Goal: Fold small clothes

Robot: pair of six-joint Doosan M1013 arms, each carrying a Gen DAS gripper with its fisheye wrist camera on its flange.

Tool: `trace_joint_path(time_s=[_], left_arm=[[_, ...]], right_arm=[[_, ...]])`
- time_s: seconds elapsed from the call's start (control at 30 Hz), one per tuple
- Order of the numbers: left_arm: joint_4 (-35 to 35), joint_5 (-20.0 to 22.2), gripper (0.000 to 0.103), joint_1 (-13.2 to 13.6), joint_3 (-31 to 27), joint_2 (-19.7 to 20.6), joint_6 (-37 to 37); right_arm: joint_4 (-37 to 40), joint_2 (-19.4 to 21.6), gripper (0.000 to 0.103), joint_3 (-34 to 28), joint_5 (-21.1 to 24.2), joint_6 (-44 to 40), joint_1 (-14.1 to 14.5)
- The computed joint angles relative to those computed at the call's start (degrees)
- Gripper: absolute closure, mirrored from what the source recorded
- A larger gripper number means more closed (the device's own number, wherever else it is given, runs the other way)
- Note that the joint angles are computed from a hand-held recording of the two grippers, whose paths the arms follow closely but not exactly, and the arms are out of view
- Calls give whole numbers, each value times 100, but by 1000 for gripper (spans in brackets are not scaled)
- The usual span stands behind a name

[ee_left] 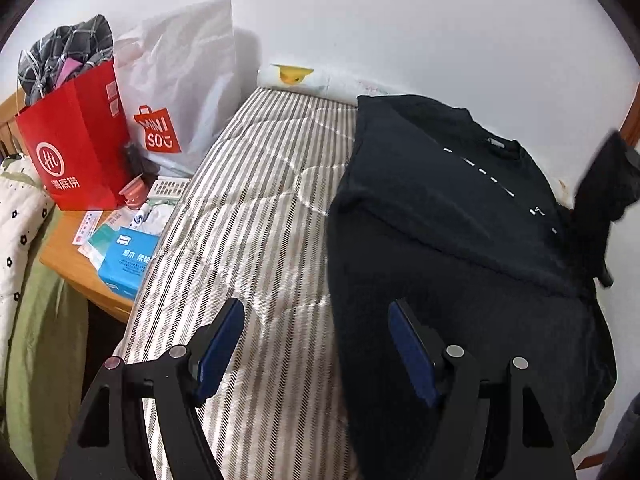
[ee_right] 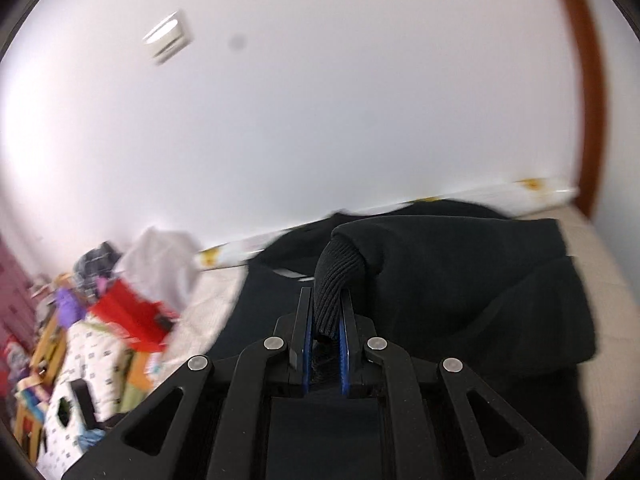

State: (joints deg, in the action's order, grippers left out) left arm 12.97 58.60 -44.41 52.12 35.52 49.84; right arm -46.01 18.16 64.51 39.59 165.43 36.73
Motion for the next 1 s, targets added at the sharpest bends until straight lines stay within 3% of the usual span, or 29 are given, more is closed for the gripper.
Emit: trace_joint_path(time_s=[0.17, 0.3, 0.33, 0.4, 0.5, 0.6, 0.8, 0.9, 1.0], left_arm=[[-3, 77, 31, 61, -36, 39, 28], [-60, 0, 31, 92, -59, 52, 85], [-116, -45, 31, 98, -64, 56, 114], [-273, -140, 31, 104, -113, 88, 231], [-623, -285, 31, 93, -268, 172, 563], [-926, -363, 31, 54, -524, 312, 951], [-1401, -245, 31, -120, -1391, 780, 1782], [-1515, 95, 31, -280, -2002, 1121, 2323], [-949, 618, 22, -529, -2730, 1538, 2503]], right_arm=[[828, 604, 93, -762, -210, -1159, 55], [1395, 878, 92, -1051, -73, -1821, 19], [1607, 911, 91, -1062, -83, -1984, 0], [1710, 934, 79, -1052, -44, -2032, -14], [1193, 740, 56, -648, -187, -1713, 9], [310, 445, 54, -102, 8, -1183, 51], [-205, -65, 54, 914, 428, -423, -76], [-115, -220, 54, 1277, 519, -230, -162], [-203, -366, 54, 1631, 630, 67, -202]])
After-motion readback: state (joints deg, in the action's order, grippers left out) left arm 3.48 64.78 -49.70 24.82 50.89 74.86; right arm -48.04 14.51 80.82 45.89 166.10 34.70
